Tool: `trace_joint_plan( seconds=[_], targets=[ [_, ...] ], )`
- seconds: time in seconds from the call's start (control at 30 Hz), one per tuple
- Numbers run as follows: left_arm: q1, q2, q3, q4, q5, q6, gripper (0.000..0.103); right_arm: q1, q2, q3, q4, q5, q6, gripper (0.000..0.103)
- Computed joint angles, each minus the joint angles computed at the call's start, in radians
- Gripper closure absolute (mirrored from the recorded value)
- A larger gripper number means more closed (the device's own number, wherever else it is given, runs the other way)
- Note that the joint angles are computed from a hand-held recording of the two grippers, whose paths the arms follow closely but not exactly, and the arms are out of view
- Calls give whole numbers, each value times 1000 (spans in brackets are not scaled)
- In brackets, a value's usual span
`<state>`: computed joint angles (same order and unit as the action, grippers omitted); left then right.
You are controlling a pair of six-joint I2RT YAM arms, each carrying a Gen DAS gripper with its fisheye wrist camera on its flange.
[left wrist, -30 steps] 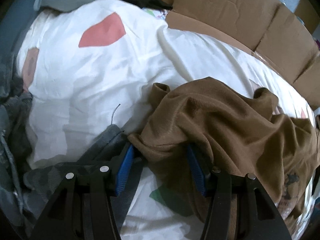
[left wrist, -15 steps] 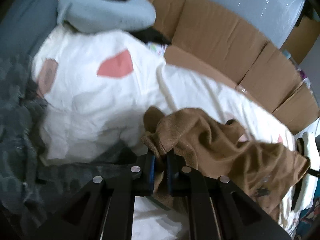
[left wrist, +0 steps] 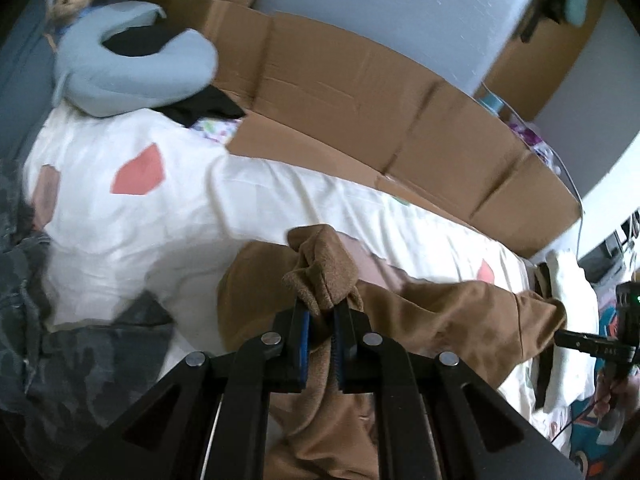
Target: Fold clothes
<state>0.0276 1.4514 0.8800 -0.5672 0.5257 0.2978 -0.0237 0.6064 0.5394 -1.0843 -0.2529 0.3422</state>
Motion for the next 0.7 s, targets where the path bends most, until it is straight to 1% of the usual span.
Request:
trace_joint_plan(
  seconds=[0.27,0.4,0.5,0.7],
  targets=[
    [-125,-34,-53,12,-58,-54,95,-40,8,2,-2,-21,-29,59],
    [-166,-48,-79,14,-61,-89,95,-45,5,-1,-5,-30,-32,59],
    [-200,-58,-100,18,-61,-116,95,-26,7,-3,1,-30,-11,59],
    [-324,-70,-169,53,-80,-166,95,37,2,-5,11,-15,36,59]
  ],
)
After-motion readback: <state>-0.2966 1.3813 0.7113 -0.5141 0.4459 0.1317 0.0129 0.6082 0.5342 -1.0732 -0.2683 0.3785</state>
